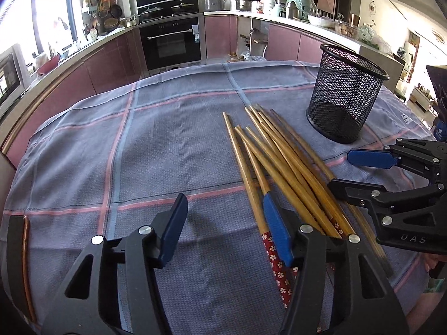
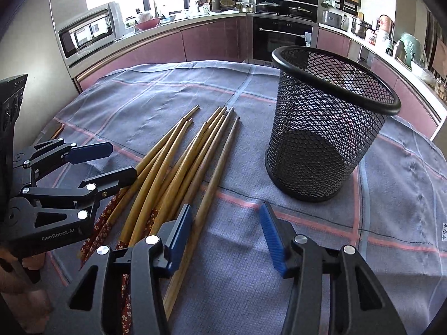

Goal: Organize utensils
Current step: 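Lower the left tool onto one chopstick while the right tool grasps another chopstick, then lift the held chopsticks upright with both tools above the mesh holder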

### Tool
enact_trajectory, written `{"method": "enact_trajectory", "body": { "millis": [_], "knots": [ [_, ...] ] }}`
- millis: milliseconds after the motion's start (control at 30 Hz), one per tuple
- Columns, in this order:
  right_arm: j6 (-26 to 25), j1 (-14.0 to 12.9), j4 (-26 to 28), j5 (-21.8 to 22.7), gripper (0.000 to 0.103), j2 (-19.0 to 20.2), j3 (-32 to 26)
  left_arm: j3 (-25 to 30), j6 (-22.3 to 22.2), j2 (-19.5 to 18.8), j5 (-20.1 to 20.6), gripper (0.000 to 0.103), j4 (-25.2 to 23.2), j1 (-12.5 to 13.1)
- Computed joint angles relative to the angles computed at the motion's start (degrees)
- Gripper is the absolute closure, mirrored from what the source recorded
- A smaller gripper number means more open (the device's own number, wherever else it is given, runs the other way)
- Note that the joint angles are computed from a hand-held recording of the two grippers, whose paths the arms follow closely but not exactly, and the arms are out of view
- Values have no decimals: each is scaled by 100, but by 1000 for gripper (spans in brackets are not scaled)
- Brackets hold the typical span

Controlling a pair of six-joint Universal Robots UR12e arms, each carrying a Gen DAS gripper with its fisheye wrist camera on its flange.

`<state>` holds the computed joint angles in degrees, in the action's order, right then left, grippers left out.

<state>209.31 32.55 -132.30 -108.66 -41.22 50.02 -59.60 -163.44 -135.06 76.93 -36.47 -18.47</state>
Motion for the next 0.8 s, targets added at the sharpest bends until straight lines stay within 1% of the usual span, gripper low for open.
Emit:
{"method": "enact_trajectory", "body": {
  "millis": [67,133,167,233,267,333,367,400,467,600,800],
  "knots": [
    [5,-13,48,6,57,44,-79,111,37,-49,11,55,-191,-19],
    [6,-24,64,13,58,86,-147,188,38,-85,-31,58,-254,-19],
    [20,-28,61,15,60,87,-148,218,32,-98,-44,62,-286,-19],
    [8,-31,40,37,64,100,-167,314,-20,-137,-139,67,-413,-9],
    [16,-35,17,63,68,101,-164,375,-49,-167,-184,71,-468,-5],
    [53,-52,-51,157,73,82,-126,424,-109,-186,-283,81,-545,-1],
    [91,-70,-133,258,81,59,-74,457,-150,-197,-388,89,-622,11],
    [145,-86,-207,339,88,34,-20,437,-198,-177,-495,93,-671,19],
    [263,-115,-358,506,93,-17,97,441,-280,-177,-615,94,-717,27],
    [453,-147,-647,673,96,-123,328,369,-479,-134,-763,95,-687,44],
    [486,-139,-1217,758,97,-319,702,136,-678,32,-1045,95,-474,115]
  ]
}}
